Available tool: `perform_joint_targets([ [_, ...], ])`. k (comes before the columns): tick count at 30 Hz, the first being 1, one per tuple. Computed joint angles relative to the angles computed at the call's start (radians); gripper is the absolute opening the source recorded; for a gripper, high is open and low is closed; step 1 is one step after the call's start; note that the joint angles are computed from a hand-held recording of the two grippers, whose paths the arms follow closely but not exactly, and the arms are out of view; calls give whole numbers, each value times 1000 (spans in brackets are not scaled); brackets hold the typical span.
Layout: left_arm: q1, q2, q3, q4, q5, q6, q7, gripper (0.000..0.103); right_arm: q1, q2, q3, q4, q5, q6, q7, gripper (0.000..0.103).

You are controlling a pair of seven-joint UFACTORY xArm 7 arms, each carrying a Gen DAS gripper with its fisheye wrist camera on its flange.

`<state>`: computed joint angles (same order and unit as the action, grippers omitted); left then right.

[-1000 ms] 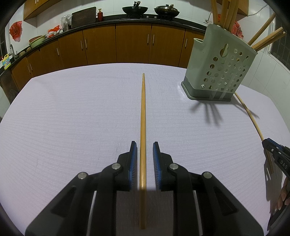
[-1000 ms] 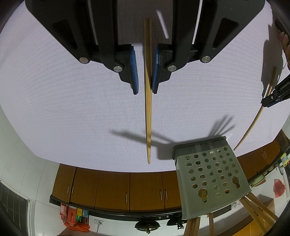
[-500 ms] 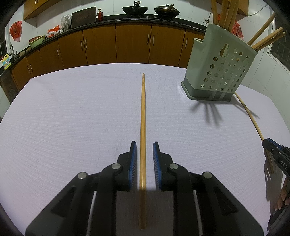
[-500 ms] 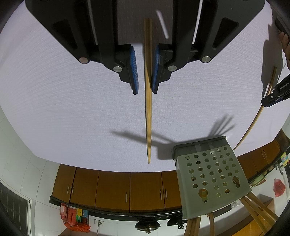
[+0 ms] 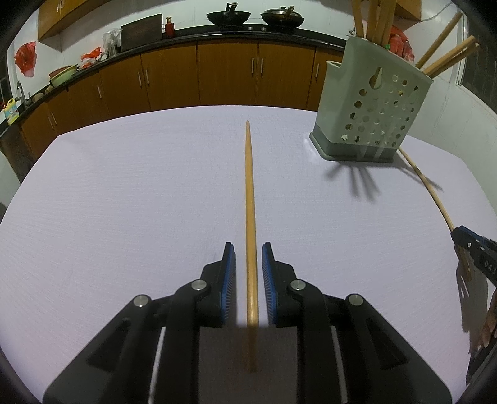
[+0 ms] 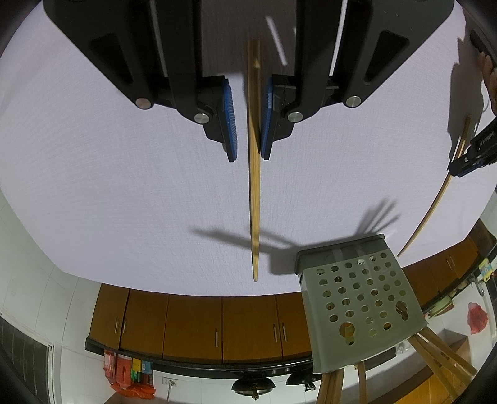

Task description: Organize utensils

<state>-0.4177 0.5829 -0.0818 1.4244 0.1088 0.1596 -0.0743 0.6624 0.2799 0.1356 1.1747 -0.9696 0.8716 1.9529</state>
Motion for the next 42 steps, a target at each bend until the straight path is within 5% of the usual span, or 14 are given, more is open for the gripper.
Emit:
perform_joint_targets([
  [5,31,5,-32,4,-20,-1,24,8,0,-2,-2,-4,-4,-4,10,8],
  [9,-10,-20,25,-24,16,-35,13,8,18,-26,2,-13,-45,36,35,8],
  [18,131,-148,-121,-96,-44,-198,120,8,28,-128,61,-1,-183,215,77,8],
  [33,563,-152,-713,-18,-247,-159,461,8,4,-206,125,84,-339,326,13,8],
  [39,648,-133,-888,19,-331,-121,608,8,8,-221,143,135,-459,320,14,8],
  [42,618,-119,-898,63,-360,-133,647,8,13,-214,145,182,-545,318,15,8],
])
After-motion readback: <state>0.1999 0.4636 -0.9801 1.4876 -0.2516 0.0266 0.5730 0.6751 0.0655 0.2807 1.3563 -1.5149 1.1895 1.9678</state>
